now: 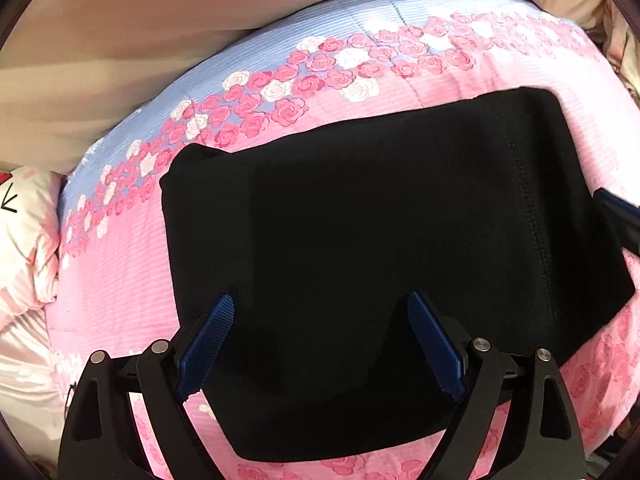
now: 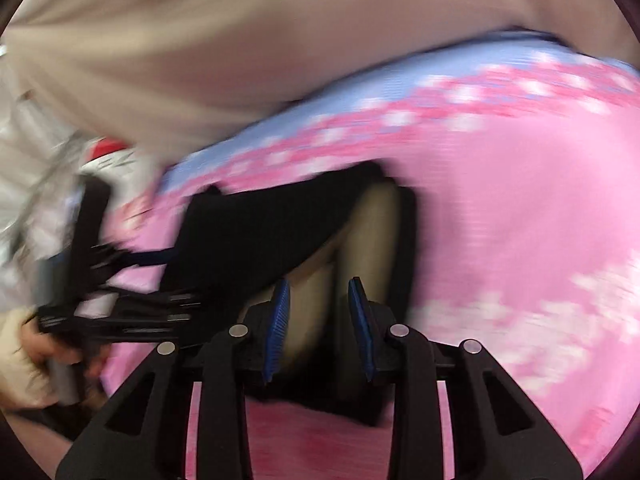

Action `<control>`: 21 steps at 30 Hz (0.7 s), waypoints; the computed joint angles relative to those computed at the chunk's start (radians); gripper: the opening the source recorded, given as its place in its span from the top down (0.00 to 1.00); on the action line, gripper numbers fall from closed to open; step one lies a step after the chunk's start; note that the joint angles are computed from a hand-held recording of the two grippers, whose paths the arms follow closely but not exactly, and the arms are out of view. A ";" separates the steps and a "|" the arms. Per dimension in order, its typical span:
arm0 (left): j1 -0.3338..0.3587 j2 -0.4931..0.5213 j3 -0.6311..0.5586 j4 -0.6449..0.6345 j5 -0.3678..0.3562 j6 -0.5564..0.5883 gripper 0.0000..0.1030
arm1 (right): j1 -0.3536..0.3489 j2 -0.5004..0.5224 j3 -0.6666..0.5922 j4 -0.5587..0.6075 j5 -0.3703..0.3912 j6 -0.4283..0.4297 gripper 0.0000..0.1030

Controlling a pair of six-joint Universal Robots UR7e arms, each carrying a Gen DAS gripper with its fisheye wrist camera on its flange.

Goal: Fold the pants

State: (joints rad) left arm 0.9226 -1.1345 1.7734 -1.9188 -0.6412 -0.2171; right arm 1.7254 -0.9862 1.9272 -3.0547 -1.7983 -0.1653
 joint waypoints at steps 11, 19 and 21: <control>-0.006 0.016 -0.015 0.063 0.034 -0.093 0.16 | -0.097 0.024 -0.090 0.176 0.177 0.059 0.70; -0.008 0.008 -0.020 0.064 0.004 -0.099 0.16 | -0.228 -0.010 -0.145 0.437 0.444 0.101 0.83; -0.010 0.007 -0.017 0.069 -0.008 -0.117 0.16 | -0.235 0.001 -0.162 0.476 0.472 0.104 0.83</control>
